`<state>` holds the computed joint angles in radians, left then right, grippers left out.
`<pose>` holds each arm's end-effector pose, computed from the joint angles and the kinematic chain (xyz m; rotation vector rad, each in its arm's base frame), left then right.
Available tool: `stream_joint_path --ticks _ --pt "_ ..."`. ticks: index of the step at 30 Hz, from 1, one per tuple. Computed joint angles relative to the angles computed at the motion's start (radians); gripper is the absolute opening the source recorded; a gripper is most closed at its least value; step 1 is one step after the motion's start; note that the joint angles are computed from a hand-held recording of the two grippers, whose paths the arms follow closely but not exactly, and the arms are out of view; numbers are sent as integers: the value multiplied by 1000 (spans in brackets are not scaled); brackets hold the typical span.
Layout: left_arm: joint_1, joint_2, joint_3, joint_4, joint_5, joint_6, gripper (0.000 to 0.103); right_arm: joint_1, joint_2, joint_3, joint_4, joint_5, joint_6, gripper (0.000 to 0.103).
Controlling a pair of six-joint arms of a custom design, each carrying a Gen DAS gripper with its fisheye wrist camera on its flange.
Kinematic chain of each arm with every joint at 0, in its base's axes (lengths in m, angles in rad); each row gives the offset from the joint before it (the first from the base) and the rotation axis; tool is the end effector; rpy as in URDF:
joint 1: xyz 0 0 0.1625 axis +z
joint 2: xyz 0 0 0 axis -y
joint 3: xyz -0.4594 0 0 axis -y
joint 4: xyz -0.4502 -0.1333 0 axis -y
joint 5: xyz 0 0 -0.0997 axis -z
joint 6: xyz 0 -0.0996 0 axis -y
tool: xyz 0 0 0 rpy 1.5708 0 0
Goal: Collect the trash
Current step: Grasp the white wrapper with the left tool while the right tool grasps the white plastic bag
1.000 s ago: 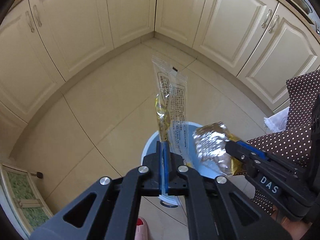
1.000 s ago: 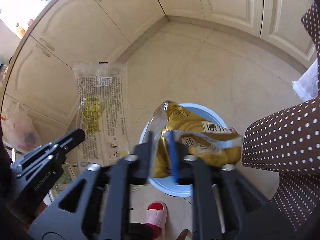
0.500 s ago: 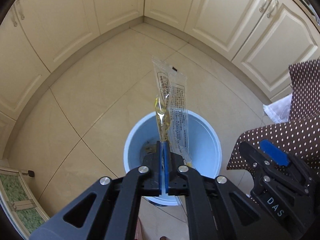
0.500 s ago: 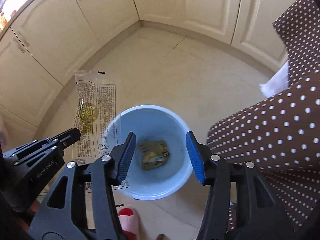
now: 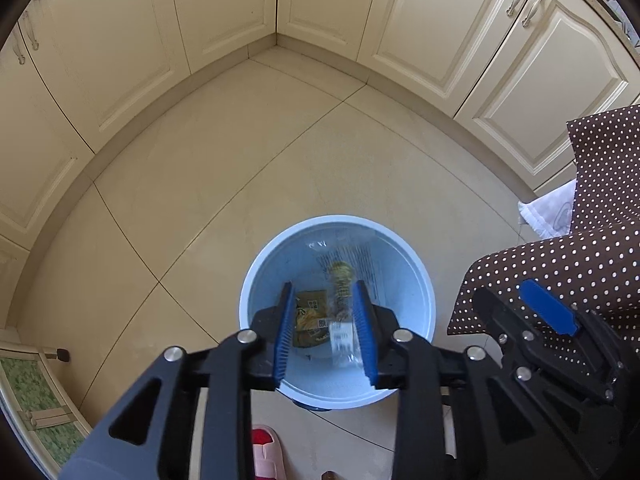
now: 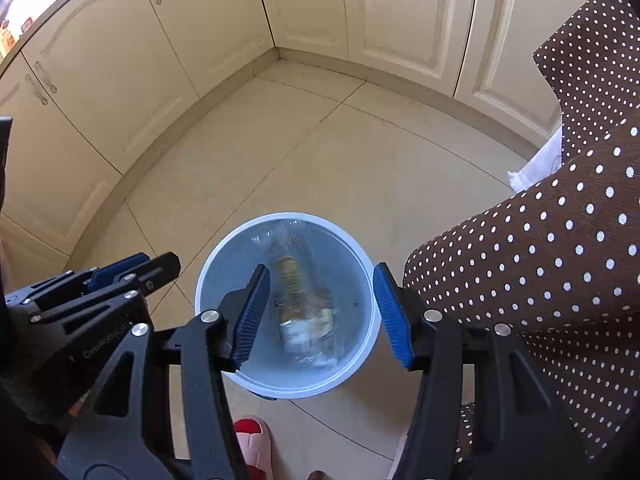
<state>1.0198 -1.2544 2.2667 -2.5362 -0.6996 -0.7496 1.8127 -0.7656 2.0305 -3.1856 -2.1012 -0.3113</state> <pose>-0.0718 -0.5170 0.1486 -0.2074 2.3403 -0.6181 0.2218 -0.5529 0.0050 0.5830 -2.5052 0.4296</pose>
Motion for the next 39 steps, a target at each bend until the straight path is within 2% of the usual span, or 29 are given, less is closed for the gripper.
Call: stream_joint_path --ticks 5,10,13,18,21,24,25,28,31,35,39 --pt "-30 -34 11 25 23 -22 30 21 -35 20 -1 3 -4 53" --pt "-116 -124 55 118 74 -122 43 64 -112 61 -7 18 -15 53" --pt "-207 -217 80 244 122 -236 48 104 -187 99 -36 35 -22 53" --pt "-422 -340 72 537 224 -468 54 191 -348 155 -63 51 -30 57" --pt "-539 -358 44 646 254 -561 57 235 -458 186 -72 49 -38 59" --pt "-631 -326 5 674 275 -577 62 273 -571 222 -97 21 -56 61" --pt "-660 -302 -14 671 279 -567 63 280 -606 234 -104 9 -64 62" --pt "-702 -223 -42 536 273 -462 65 274 -725 261 -113 -30 -95 65" --pt "-728 -113 -85 348 240 -292 66 241 -847 286 -118 -101 -132 66" --pt "-737 43 -159 100 126 -51 66 177 -966 309 -129 -172 -176 67" --pt "-709 185 -261 3 0 114 66 72 -1076 313 -65 -190 -167 68"
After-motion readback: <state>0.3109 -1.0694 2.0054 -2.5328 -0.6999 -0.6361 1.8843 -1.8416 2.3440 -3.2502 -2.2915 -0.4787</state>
